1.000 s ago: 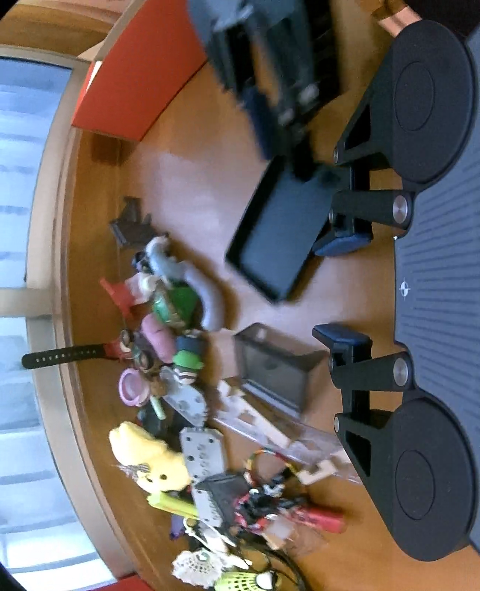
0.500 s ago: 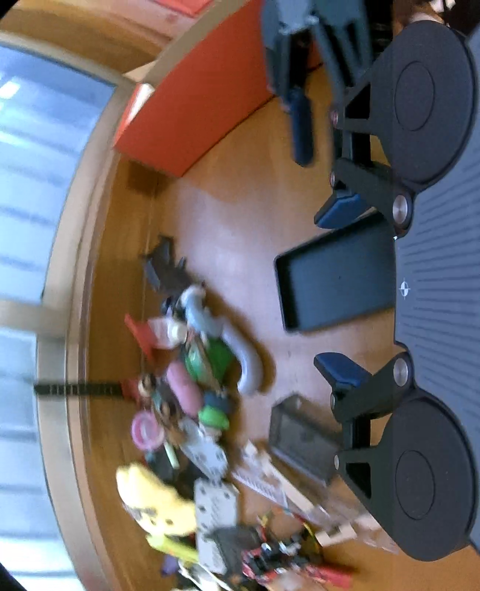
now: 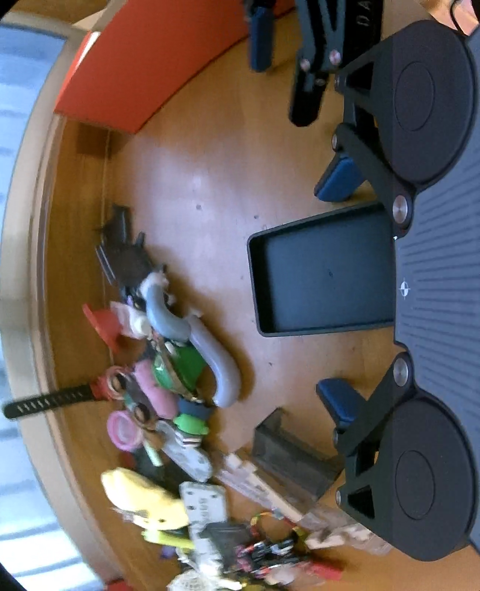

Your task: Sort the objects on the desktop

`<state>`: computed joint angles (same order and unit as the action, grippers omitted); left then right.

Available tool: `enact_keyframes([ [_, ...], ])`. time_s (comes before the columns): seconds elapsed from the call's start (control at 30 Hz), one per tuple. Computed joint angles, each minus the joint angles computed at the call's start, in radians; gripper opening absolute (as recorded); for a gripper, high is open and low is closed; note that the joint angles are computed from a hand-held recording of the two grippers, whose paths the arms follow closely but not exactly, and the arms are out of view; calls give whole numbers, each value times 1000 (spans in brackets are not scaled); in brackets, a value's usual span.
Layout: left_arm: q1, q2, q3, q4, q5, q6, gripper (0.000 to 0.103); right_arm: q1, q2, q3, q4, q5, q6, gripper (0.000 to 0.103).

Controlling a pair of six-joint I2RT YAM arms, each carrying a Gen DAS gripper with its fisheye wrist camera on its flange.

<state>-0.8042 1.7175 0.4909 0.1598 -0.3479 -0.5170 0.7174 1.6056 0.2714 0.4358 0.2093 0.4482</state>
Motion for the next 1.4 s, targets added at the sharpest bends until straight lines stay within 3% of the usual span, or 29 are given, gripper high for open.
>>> enact_keyframes([
  [0.03,-6,-8,-5,8,-4,6,89,-5,9,-6,20,-4,0,77],
  [0.07,-12,-15,-11,16,-9,12,66,-5,12,-9,29,-3,-5,78],
  [0.27,10,-61,-61,63,35,1,65,-25,23,6,39,-37,-26,78],
  [0.4,75,-229,-189,111,53,-28,65,-10,23,29,48,-53,-31,77],
  [0.67,309,-640,-354,-83,14,47,65,118,154,211,61,-106,-122,79],
  [0.93,692,-889,-429,-187,227,283,65,256,372,529,-10,-99,-258,82],
  [1.23,961,-908,-437,-180,462,501,65,276,545,740,-80,-50,-212,81],
  [1.3,995,-868,-432,-147,500,536,65,278,546,750,-94,-33,-199,65],
  [1.4,1020,-799,-423,-91,542,572,65,278,539,748,-104,-16,-157,64],
])
